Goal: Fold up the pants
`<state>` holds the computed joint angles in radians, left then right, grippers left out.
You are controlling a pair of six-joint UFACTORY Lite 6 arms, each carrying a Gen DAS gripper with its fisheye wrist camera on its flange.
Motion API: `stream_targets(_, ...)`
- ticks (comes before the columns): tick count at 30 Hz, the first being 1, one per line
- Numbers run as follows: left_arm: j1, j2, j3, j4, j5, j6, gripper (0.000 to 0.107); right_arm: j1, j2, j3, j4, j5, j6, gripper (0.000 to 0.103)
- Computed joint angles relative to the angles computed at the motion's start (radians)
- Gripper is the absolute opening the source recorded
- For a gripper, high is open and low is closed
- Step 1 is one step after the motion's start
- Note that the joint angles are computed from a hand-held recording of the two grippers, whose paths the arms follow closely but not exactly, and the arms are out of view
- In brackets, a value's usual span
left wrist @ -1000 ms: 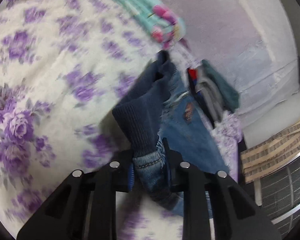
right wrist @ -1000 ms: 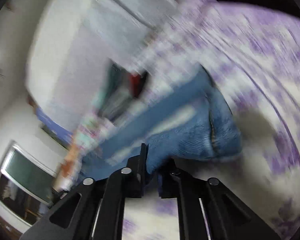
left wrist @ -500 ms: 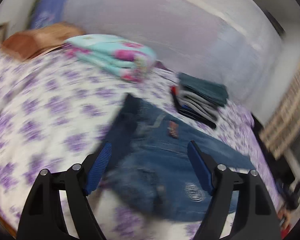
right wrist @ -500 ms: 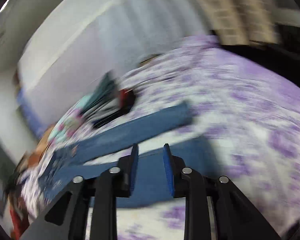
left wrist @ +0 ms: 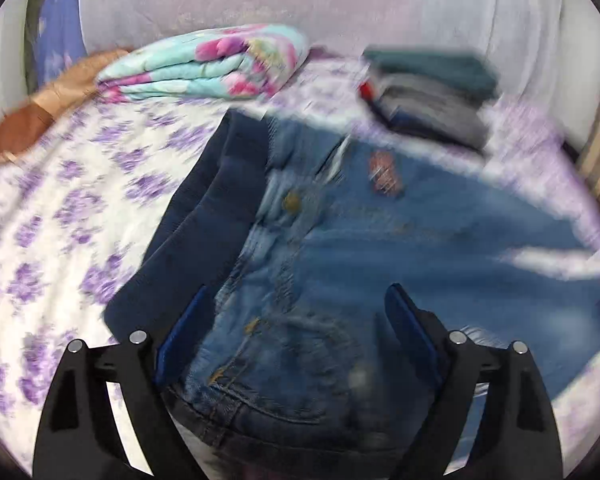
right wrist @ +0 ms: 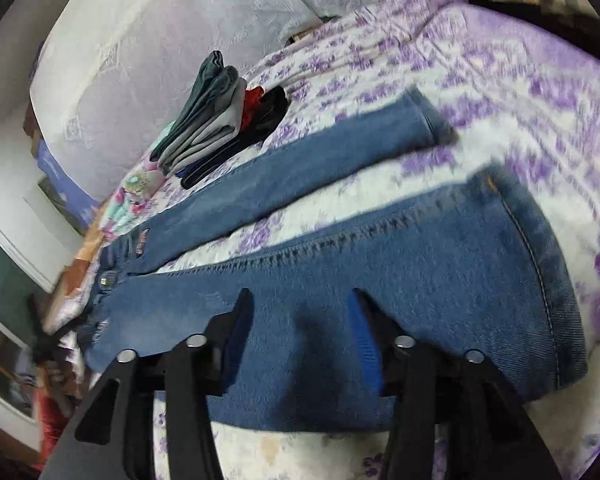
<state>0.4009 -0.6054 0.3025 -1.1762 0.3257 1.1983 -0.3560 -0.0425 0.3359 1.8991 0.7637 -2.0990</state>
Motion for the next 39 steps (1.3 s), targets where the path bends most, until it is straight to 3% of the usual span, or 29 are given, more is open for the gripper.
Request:
stream_targets(1, 0.065, -0.017, 0.031, -0.024, 0.099, 0.005, 0.086, 0.036, -0.032, -0.003, 0.015, -0.022, 0.004, 0.053)
stream_targets(3, 0.101, 0.011, 0.100, -0.013, 0.175, -0.026, 0.093, 0.187, -0.053, 0.036, 0.093, -0.077, 0.010, 0.057)
stream_targets(6, 0.021, 0.194, 0.268, 0.008, 0.091, -0.085, 0.093, 0.448, 0.013, 0.194, 0.228, -0.196, 0.008, 0.066)
stream_targets(10, 0.004, 0.613, 0.556, 0.131, 0.039, -0.241, 0.094, 0.712, 0.208, 0.515, 0.243, -0.360, 0.080, 0.070)
stream_targets(13, 0.066, 0.832, 0.650, -0.084, 0.074, -0.018, 0.098, 0.829, 0.415, 0.785, 0.071, -0.448, 0.275, 0.078)
stream_targets(14, 0.074, 0.826, 0.631, -0.149, 0.087, 0.087, 0.098, 0.854, 0.483, 0.865, 0.001, -0.484, 0.350, 0.078)
stream_targets(17, 0.017, 0.731, 0.516, -0.344, -0.018, 0.314, 0.098, 0.892, 0.704, 1.074, -0.204, -0.571, 0.572, 0.079)
stream_targets(21, -0.001, 0.714, 0.522, -0.217, -0.045, 0.196, 0.098, 0.850, 0.741, 1.052, -0.061, -0.451, 0.381, 0.093)
stream_targets(25, 0.136, 0.703, 0.600, -0.093, 0.222, 0.078, 0.098, 0.831, 0.733, 1.024, -0.045, -0.391, 0.348, 0.100)
stream_targets(26, 0.166, 0.702, 0.624, -0.099, 0.264, 0.070, 0.098, 0.822, 0.729, 1.016, -0.046, -0.374, 0.347, 0.100)
stream_targets(28, 0.187, 0.707, 0.670, -0.080, 0.259, 0.049, 0.098, 0.819, 0.736, 1.027, -0.054, -0.365, 0.363, 0.100)
stream_targets(33, 0.167, 0.889, 0.875, 0.073, 0.143, -0.088, 0.098, 0.816, 0.735, 1.030, -0.064, -0.361, 0.375, 0.100)
stream_targets(39, 0.200, 1.151, 1.058, 0.146, 0.330, -0.121, 0.098, 0.813, 0.746, 1.036, -0.048, -0.344, 0.365, 0.100)
